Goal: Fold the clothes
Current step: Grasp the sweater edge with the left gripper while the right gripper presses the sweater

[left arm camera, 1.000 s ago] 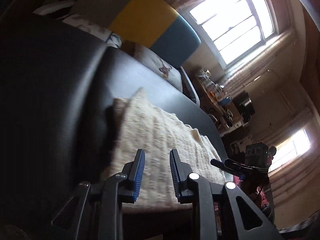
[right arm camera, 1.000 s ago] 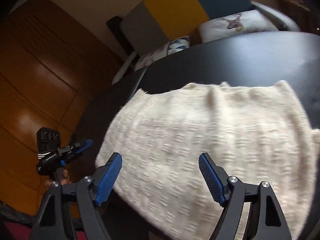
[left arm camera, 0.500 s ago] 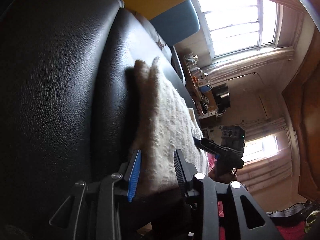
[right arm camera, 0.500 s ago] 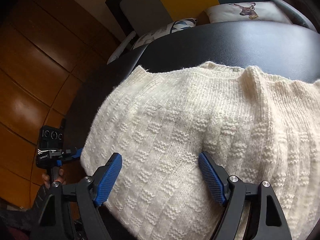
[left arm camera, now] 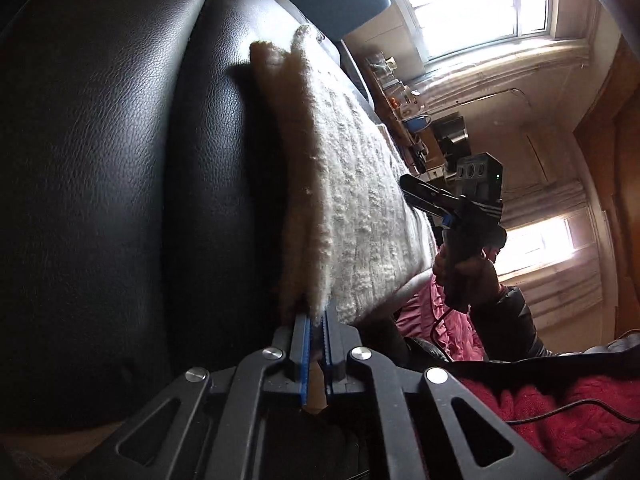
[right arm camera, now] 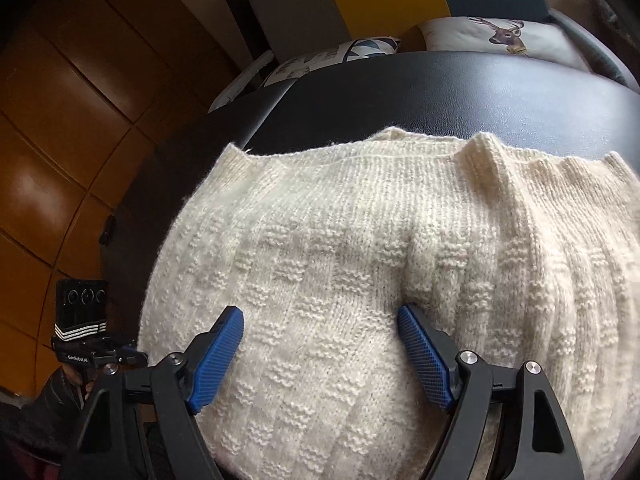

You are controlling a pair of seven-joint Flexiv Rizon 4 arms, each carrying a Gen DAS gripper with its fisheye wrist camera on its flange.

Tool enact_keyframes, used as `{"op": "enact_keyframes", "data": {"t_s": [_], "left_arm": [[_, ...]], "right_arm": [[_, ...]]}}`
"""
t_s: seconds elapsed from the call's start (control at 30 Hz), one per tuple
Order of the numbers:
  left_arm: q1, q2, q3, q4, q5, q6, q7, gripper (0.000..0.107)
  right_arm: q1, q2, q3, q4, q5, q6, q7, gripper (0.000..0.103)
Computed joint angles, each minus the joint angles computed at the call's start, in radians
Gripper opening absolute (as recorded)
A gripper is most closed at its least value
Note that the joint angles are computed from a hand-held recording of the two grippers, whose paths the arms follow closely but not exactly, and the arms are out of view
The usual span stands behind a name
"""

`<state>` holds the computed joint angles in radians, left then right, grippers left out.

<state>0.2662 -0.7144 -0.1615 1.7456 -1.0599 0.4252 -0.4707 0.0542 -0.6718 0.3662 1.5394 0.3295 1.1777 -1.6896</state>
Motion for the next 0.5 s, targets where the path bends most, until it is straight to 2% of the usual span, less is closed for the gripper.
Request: {"op": "enact_keyframes", "data": {"t_s": [0.1, 0.2, 0.27, 0.4, 0.43, 0.5], "left_arm": [[-0.01, 0.012, -0.007, 0.01, -0.041, 0.034, -0.016, 0.007], [0.003, 0.015, -0.03, -0.002, -0.131, 0.048, -0.021, 0.014], [-0.015, 0.015, -0.039, -0.024, -0.208, 0.127, -0.008, 0.016], [-0.053, -0.072, -0.054, -0.174, -0.146, 0.171, -0.103, 0.018], [-0.06, -0.096, -0.061, -0.215, -0.124, 0.181, -0.13, 0.018], [-0.059, -0.155, -0.078, -0.31, -0.046, 0.129, -0.189, 0.019]], "right_arm": [[0.04, 0.007, -0.04, 0.012, -0.043, 0.003, 0.032, 0.084], [0.048, 0.004, -0.037, 0.012, -0.058, 0.003, 0.041, 0.094], [0.058, 0.005, -0.039, 0.019, -0.065, 0.013, 0.054, 0.1], [0.111, 0.022, -0.079, 0.055, -0.142, 0.01, 0.082, 0.103], [0.1, 0.022, -0.065, 0.059, -0.137, 0.017, 0.076, 0.103], [0.076, 0.022, -0.035, 0.065, -0.119, 0.031, 0.06, 0.103]]}}
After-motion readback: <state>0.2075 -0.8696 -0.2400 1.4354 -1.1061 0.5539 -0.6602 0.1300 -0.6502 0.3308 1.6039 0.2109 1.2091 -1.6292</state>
